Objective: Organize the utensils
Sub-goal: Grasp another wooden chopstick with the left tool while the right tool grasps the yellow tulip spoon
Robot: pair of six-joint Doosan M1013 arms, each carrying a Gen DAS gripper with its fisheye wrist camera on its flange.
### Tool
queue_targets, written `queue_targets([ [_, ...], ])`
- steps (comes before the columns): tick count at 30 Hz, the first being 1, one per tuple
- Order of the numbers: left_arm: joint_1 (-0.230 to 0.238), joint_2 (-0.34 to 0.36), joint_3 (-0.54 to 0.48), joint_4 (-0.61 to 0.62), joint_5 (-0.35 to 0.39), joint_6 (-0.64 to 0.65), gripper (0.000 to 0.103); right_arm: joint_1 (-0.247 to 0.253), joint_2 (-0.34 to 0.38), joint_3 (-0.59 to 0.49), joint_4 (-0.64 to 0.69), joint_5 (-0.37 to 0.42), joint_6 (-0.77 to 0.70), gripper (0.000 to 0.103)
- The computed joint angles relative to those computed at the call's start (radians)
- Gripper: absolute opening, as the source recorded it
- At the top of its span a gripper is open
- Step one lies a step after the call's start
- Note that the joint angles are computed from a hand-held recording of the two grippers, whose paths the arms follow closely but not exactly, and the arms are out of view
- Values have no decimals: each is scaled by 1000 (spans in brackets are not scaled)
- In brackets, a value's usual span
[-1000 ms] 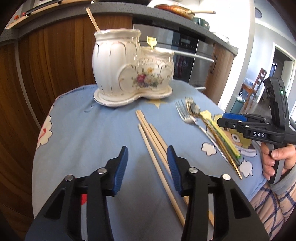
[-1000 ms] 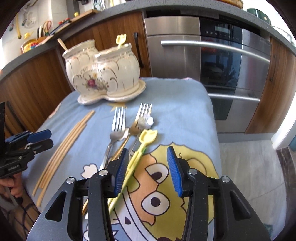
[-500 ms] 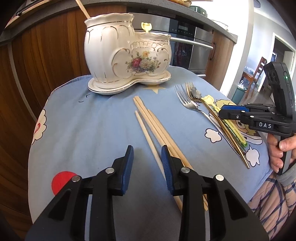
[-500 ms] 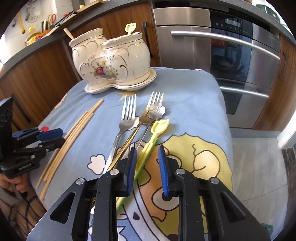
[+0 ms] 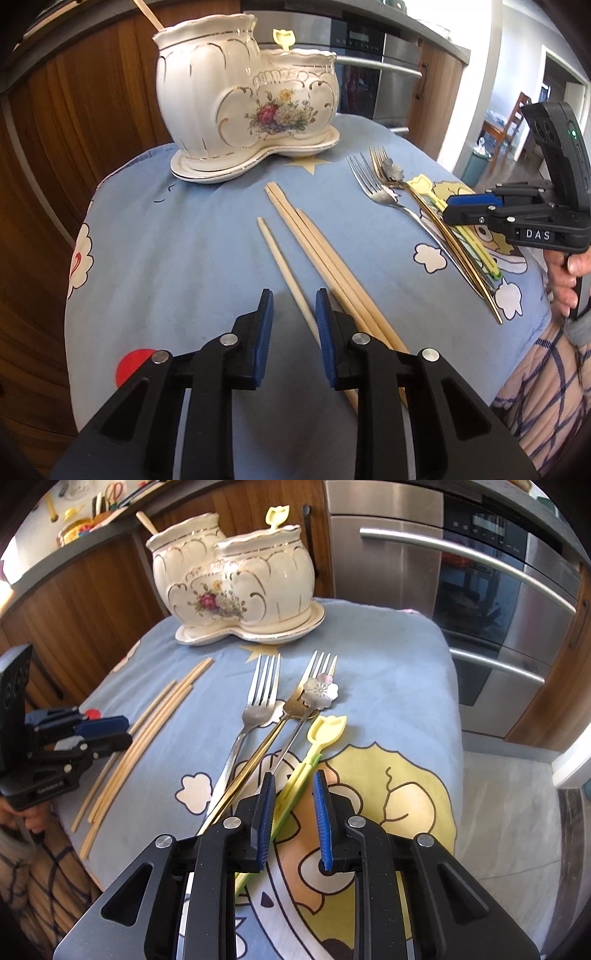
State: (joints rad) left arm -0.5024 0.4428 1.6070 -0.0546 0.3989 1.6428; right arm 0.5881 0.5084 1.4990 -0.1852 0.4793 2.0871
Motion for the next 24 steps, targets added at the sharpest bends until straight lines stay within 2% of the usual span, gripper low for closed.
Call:
queue_targets([
  [6, 16, 16, -57, -53, 137, 117, 22, -21, 8, -34, 158, 88, -219, 22],
  [7, 19, 19, -66, -59, 156, 127, 19, -24, 10, -40, 172, 102, -240, 22],
  [10, 33, 31, -94, -98, 215, 175, 11, -33, 17, -64, 173, 160, -275, 19],
  [16, 56, 54, -149, -129, 330, 201, 9, -49, 47, -136, 163, 303, -325, 18],
  [24, 29, 102, -262, 42, 545, 197, 9, -42, 118, -281, 136, 554, -428, 20],
])
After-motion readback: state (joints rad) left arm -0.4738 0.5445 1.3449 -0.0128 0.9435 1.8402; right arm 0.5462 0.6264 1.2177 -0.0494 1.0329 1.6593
